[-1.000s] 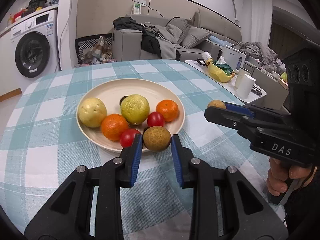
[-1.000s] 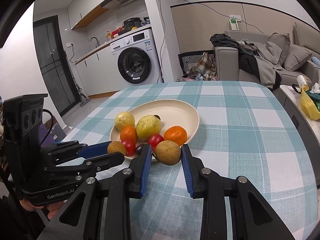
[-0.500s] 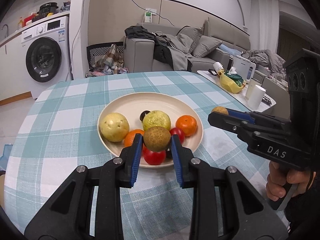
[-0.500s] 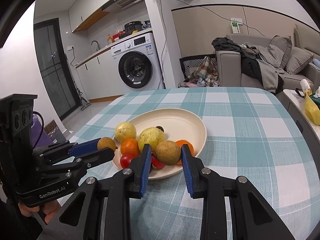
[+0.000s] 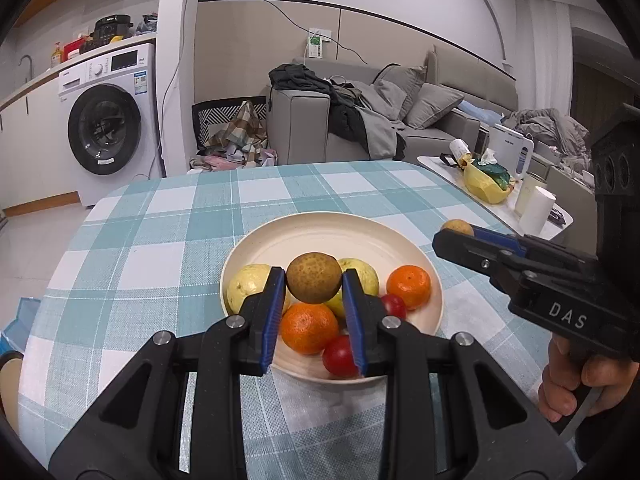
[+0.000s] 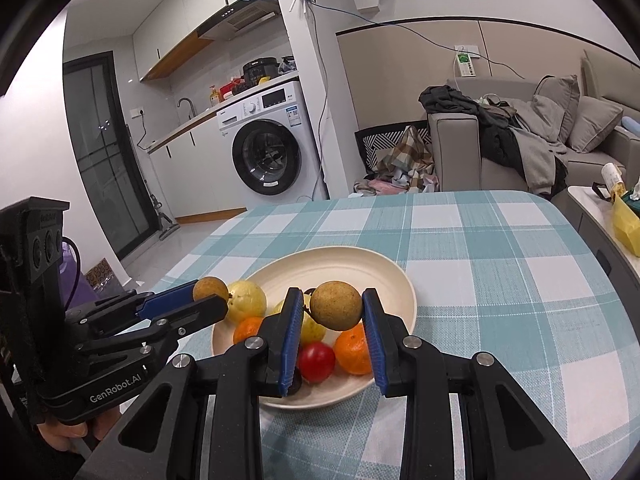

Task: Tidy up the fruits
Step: 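Carry the kiwi in the left tool while the right tool carries its kiwi over the plate, then open the left tool onto the plate while the right tool releases its kiwi there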

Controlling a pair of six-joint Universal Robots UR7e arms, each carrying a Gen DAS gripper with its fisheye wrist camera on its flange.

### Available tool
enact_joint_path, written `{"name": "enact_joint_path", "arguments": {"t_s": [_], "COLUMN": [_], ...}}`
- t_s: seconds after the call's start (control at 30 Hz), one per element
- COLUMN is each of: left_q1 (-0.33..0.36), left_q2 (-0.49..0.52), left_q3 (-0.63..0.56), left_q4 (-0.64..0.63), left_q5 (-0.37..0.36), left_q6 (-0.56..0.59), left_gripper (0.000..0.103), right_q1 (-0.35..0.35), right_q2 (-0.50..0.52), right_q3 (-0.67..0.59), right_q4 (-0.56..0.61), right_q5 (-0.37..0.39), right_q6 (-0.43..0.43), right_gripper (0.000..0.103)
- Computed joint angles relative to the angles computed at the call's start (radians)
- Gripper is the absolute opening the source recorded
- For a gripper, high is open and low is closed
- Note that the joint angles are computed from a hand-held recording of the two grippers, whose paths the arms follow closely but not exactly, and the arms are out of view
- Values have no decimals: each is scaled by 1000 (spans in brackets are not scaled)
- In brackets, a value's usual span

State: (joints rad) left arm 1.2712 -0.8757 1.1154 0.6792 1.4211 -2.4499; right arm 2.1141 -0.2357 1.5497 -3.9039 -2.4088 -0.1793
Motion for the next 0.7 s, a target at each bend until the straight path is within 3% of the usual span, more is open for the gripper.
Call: {"name": "enact_joint_path", "arguments": {"t_s": [0.37,0.7], "left_q1": [10,16], "left_q2": [45,98], "left_q3": [-51,-115], "left_q4": [3,31], "left_q5": [-13,-44], "left_q6": [-6,-10], "left_gripper": [26,26], "right_q1": [-12,-26], "right_q2": [-10,-6], "right_q3": [3,-21], "right_q4": [16,107], "right_q5": [-3,-22], "right_q6": [24,58], "right_gripper": [31,31]}}
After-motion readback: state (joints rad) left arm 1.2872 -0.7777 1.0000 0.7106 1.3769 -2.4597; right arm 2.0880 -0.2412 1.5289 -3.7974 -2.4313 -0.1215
